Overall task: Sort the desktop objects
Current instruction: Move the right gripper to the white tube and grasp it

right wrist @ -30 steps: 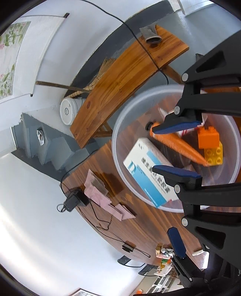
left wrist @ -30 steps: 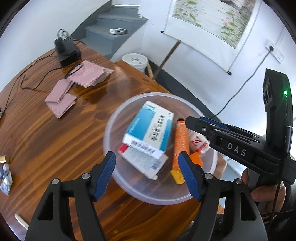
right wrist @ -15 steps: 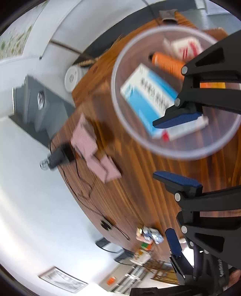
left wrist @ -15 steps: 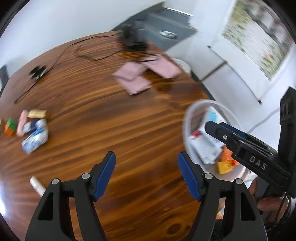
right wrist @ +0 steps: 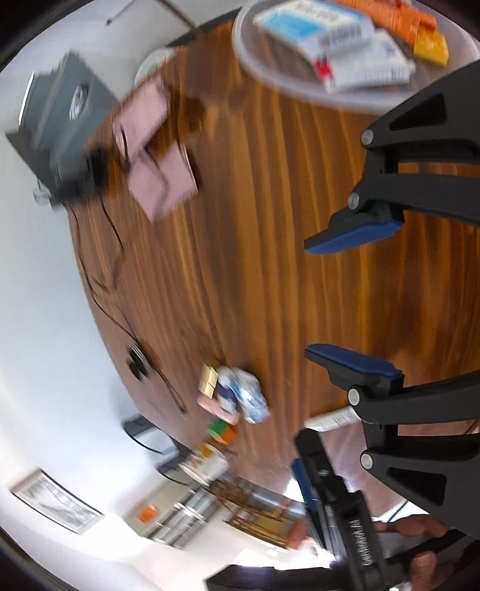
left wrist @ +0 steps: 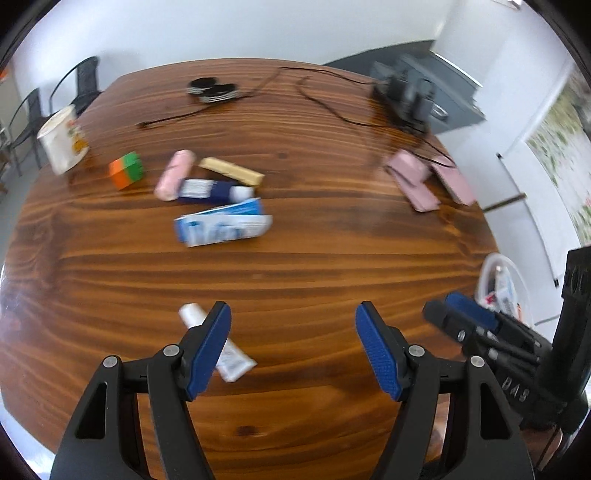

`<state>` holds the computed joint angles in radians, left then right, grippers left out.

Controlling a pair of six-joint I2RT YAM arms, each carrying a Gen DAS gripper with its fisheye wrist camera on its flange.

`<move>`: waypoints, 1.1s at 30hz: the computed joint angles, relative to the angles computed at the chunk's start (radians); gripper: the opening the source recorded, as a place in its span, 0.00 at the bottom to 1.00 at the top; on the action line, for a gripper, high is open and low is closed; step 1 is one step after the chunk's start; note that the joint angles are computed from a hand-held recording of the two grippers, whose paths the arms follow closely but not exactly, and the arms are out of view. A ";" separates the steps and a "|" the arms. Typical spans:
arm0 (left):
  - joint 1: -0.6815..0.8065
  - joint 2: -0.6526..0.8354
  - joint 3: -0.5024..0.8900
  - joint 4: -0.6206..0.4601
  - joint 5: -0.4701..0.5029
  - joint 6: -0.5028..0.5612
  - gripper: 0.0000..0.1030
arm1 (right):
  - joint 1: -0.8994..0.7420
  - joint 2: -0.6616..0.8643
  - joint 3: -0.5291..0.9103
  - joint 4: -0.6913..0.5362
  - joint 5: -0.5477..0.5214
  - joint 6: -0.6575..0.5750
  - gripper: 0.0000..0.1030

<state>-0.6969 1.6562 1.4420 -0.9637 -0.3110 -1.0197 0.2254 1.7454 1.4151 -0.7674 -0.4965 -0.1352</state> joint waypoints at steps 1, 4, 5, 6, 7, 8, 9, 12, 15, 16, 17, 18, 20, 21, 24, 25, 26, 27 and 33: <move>0.013 -0.025 -0.032 0.006 0.005 -0.002 0.71 | 0.026 0.005 -0.001 -0.005 -0.001 0.001 0.53; 0.052 -0.105 -0.131 0.022 0.022 -0.007 0.71 | 0.103 0.024 0.001 -0.017 0.003 0.001 0.53; 0.068 -0.131 -0.160 0.023 0.028 -0.008 0.71 | 0.128 0.031 0.003 -0.018 0.004 0.003 0.53; 0.077 -0.150 -0.180 0.020 0.030 -0.011 0.71 | 0.153 0.038 0.005 -0.018 0.006 0.005 0.53; 0.090 -0.167 -0.198 0.019 0.033 -0.010 0.71 | 0.173 0.044 0.007 -0.016 0.009 0.009 0.53; 0.106 -0.187 -0.218 0.017 0.036 -0.006 0.71 | 0.191 0.049 0.009 -0.012 0.013 0.016 0.53; 0.120 -0.206 -0.235 0.015 0.038 0.001 0.71 | 0.205 0.053 0.011 -0.011 0.015 0.020 0.53; 0.166 -0.249 -0.278 0.016 0.050 0.030 0.71 | 0.255 0.075 0.027 -0.010 0.026 0.035 0.53; 0.207 -0.277 -0.312 0.025 0.064 0.060 0.71 | 0.298 0.098 0.046 -0.006 0.039 0.046 0.53; 0.226 -0.288 -0.326 0.029 0.069 0.075 0.71 | 0.310 0.103 0.050 -0.005 0.044 0.049 0.53; 0.238 -0.295 -0.333 0.030 0.072 0.087 0.71 | 0.322 0.112 0.057 -0.004 0.049 0.053 0.53; 0.254 -0.303 -0.343 0.032 0.076 0.102 0.71 | 0.331 0.117 0.062 -0.005 0.054 0.056 0.53; 0.285 -0.315 -0.362 0.043 0.083 0.136 0.71 | 0.354 0.131 0.069 -0.003 0.066 0.067 0.53; 0.300 -0.320 -0.372 0.049 0.087 0.153 0.71 | 0.365 0.135 0.069 0.000 0.072 0.072 0.53; 0.347 -0.327 -0.392 0.067 0.100 0.206 0.71 | 0.402 0.154 0.073 0.017 0.094 0.084 0.50; 0.365 -0.328 -0.399 0.072 0.107 0.226 0.71 | 0.412 0.162 0.074 0.022 0.100 0.088 0.48; 0.385 -0.328 -0.405 0.079 0.115 0.247 0.71 | 0.421 0.168 0.075 0.027 0.103 0.095 0.46; 0.404 -0.327 -0.411 0.087 0.124 0.267 0.71 | 0.429 0.176 0.075 0.034 0.106 0.104 0.44; 0.493 -0.305 -0.428 0.129 0.169 0.372 0.71 | 0.469 0.201 0.070 0.073 0.149 0.143 0.35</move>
